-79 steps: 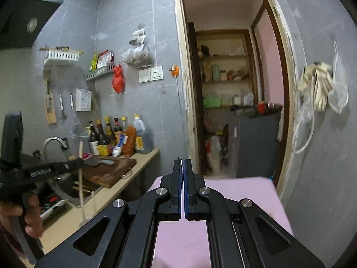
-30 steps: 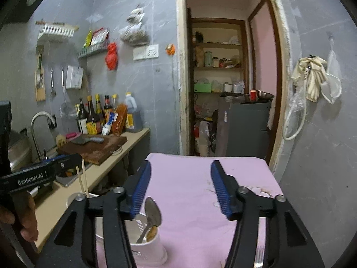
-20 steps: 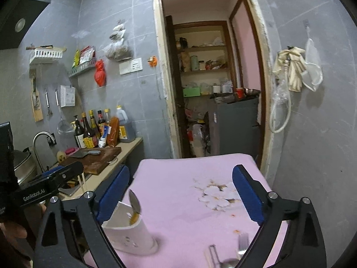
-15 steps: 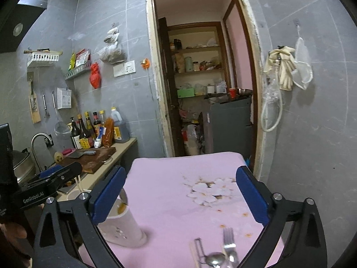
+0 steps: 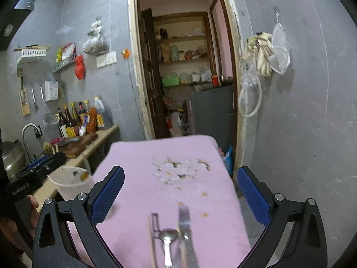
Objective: Organize utensils
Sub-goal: 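Move both open tools back toward the cutlery pile, then close the right tool on the silver fork while the left tool lowers over a chopstick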
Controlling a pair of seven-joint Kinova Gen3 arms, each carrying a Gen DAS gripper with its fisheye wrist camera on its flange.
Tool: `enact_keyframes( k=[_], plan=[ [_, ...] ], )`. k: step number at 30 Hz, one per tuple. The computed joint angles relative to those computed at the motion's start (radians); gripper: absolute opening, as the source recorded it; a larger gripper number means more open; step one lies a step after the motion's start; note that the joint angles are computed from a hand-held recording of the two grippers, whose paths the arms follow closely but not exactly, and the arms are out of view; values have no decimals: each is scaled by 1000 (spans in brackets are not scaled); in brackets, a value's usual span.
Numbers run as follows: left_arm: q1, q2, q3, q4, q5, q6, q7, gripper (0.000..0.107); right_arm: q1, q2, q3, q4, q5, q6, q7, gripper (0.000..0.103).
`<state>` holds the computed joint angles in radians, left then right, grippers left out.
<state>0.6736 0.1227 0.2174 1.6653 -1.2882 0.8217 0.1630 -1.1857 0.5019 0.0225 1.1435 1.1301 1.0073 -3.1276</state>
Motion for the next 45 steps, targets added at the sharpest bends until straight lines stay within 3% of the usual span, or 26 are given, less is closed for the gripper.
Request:
enact_keyframes(
  k=[9,13,21,24,26,34,38,40,45],
  plan=[
    [109,122,-25,-63,-2,138,89,99,105,-36,-28,176,-35,-127,-58,99],
    [133,165,-48,-96,55,143,78,99,169,-30,-42,213,-83,-221,-15,99],
    [121,217,-91,-159,262,52,-87,97,221,11,-10,246,-177,-384,69,99],
    [116,234,-105,-177,332,22,-152,84,251,27,-11,247,-234,-458,143,92],
    [109,247,-112,-194,383,9,-204,77,267,42,-16,234,-277,-481,203,74],
    [71,298,-131,-254,586,-43,-392,46,343,95,-57,186,-461,-571,425,45],
    [43,315,-134,-275,691,-66,-488,36,387,115,-93,161,-551,-591,536,38],
    [24,328,-128,-292,752,-64,-547,24,405,126,-109,146,-590,-591,589,32],
    [13,353,-142,-329,853,-56,-651,11,437,146,-135,114,-682,-590,701,30]
  ],
)
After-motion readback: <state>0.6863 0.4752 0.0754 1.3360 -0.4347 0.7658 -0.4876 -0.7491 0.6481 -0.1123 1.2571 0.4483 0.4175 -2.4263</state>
